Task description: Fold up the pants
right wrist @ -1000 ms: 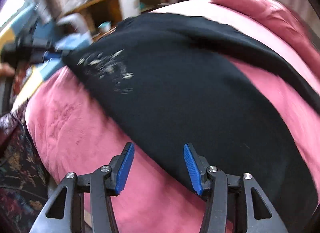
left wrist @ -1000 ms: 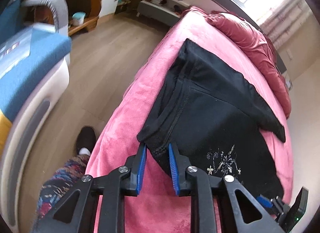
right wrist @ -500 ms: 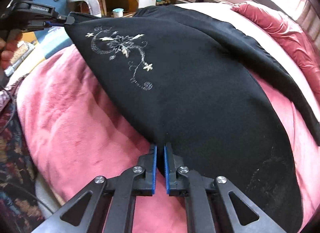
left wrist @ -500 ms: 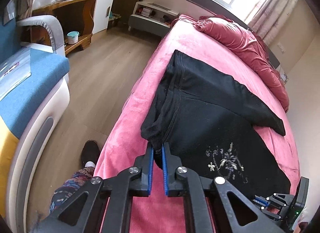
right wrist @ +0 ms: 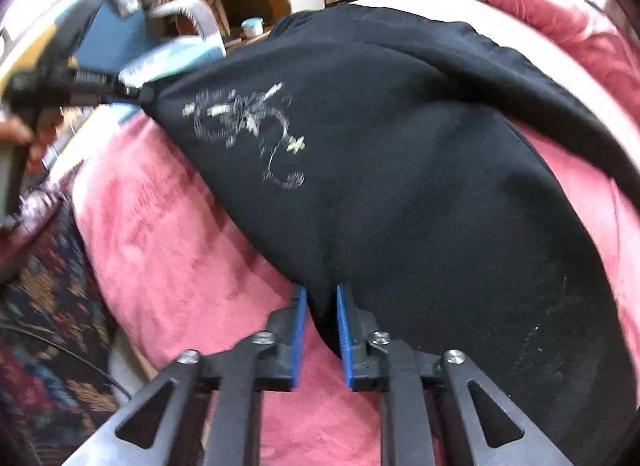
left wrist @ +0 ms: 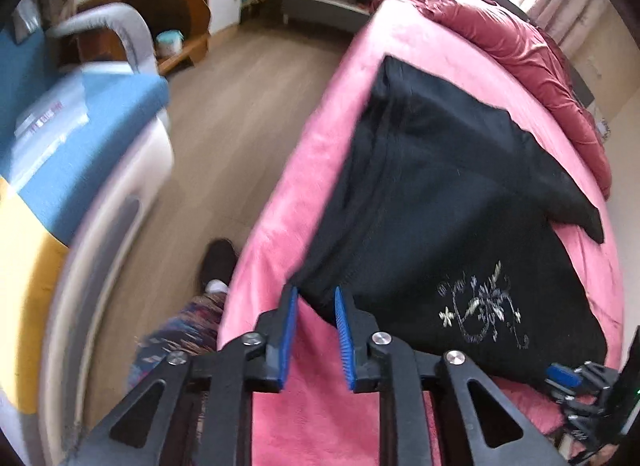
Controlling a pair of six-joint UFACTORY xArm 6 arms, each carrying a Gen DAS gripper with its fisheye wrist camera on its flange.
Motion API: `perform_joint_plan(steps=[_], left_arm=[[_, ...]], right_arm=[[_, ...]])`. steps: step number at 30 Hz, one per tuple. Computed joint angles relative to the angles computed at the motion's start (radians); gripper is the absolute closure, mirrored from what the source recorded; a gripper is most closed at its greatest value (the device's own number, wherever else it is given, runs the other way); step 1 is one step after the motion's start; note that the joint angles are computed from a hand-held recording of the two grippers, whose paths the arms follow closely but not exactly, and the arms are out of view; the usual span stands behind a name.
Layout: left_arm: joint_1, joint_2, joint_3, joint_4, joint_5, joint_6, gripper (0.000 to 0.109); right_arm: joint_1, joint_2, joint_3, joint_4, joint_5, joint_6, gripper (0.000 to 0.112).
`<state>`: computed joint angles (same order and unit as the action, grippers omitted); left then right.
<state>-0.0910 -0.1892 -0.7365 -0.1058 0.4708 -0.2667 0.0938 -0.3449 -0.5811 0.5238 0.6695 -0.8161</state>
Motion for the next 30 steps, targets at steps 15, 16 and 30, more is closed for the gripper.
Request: perform_joint_plan(steps=[15, 16, 30], left_arm=[[0.017, 0.351, -0.495, -0.148, 0.047, 0.18, 0.076], [0.012, 0.423, -0.581, -0.167, 0.076, 0.171, 0.076], [-0.048, 1.079, -1.491, 0.034, 0.363, -0.079, 0.06]], right_arm=[[-0.192, 0.347, -0.423, 0.082, -0.109, 0.22, 0.062], [-0.194, 0.376, -0.458, 0.082, -0.112, 0.237, 0.062], [-0.174, 0.904, -1.153, -0.265, -0.092, 0.659, 0.049]])
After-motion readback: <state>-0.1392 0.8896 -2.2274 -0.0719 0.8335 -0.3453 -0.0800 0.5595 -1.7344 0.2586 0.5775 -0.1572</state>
